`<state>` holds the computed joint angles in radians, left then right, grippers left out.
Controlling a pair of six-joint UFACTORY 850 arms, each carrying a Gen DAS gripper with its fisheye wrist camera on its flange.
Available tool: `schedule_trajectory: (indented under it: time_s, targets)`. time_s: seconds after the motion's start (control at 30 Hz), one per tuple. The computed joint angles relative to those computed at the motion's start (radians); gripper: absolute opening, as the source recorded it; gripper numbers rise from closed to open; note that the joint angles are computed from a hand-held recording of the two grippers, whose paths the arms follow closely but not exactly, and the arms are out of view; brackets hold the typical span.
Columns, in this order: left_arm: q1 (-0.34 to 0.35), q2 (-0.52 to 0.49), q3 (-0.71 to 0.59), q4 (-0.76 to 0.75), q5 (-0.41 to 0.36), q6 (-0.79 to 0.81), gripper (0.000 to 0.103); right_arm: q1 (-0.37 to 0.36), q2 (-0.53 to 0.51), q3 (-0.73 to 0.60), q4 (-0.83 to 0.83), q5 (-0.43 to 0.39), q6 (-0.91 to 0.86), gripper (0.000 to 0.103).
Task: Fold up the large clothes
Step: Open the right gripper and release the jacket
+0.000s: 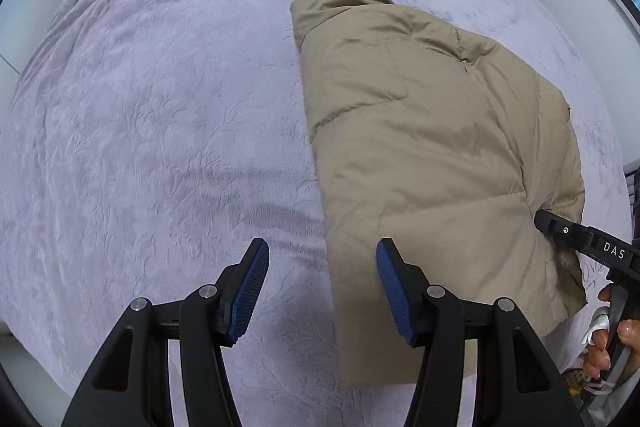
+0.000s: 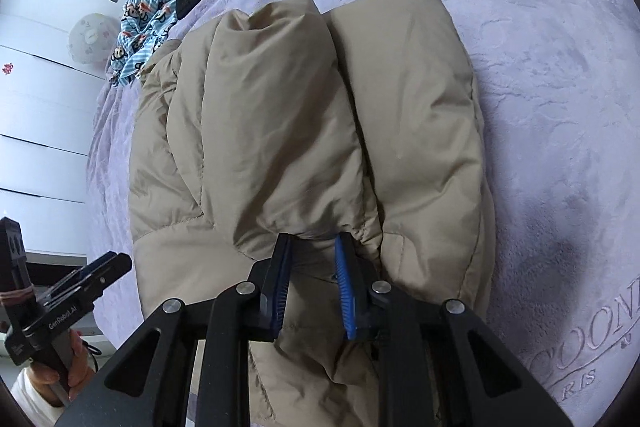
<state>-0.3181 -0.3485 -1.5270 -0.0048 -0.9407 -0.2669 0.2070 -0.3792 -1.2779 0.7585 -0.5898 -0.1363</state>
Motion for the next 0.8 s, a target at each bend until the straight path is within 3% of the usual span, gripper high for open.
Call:
schedule_trajectory:
  time_s: [0.47, 0.5, 0.53, 0.57, 0.8]
  targets:
    - [0.079, 0.038, 0.031, -0.091, 0.014, 0.181, 0.058, 0.083, 0.009, -0.068, -0.357, 0.024, 0.44, 0.026]
    - [0.086, 0.042, 0.035, -0.1, 0.018, 0.2, 0.074, 0.089, 0.013, -0.07, -0.382, 0.028, 0.471, 0.027]
    - [0.092, 0.047, 0.039, -0.104, 0.025, 0.211, 0.097, 0.095, 0.018, -0.071, -0.408, 0.034, 0.502, 0.027]
    - [0.096, 0.056, 0.046, -0.101, 0.04, 0.213, 0.103, 0.101, 0.022, -0.07, -0.43, 0.04, 0.528, 0.027]
    - [0.151, 0.079, 0.064, -0.182, 0.053, 0.286, 0.103, 0.14, 0.062, -0.045, -0.545, 0.052, 0.697, 0.031]
